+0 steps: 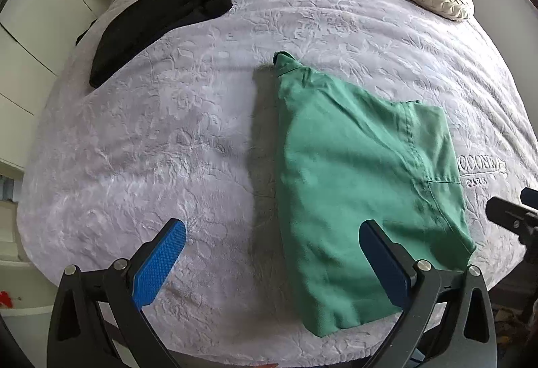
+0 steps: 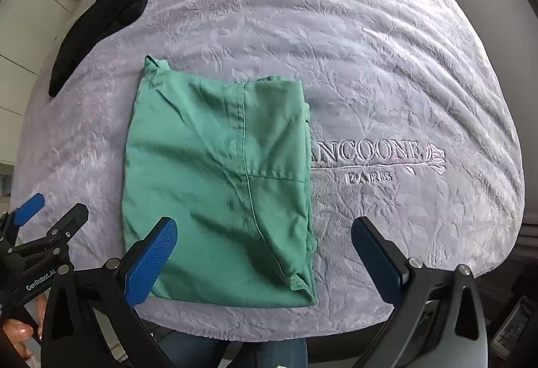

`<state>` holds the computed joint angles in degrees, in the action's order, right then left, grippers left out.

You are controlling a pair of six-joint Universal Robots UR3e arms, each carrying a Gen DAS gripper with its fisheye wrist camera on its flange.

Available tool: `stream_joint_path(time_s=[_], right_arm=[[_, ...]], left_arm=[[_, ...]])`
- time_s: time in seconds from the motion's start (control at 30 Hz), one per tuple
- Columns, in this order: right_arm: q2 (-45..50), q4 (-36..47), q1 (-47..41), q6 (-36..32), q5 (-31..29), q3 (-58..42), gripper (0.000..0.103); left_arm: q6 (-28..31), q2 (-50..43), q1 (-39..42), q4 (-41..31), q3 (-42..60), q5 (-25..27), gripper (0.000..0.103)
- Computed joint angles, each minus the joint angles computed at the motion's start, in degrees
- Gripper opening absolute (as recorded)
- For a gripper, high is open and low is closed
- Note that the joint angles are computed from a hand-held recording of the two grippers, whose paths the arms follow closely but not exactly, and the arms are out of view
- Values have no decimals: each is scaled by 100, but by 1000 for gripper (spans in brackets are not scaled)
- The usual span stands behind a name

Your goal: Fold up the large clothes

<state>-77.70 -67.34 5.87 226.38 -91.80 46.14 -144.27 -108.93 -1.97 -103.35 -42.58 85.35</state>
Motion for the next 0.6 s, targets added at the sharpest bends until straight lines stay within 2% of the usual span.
stream_joint_path(time_s=[0.6], right_arm=[[264, 462, 99, 12, -345, -596, 103]], left_arm=[[-144, 47, -187, -112, 38, 139, 103]])
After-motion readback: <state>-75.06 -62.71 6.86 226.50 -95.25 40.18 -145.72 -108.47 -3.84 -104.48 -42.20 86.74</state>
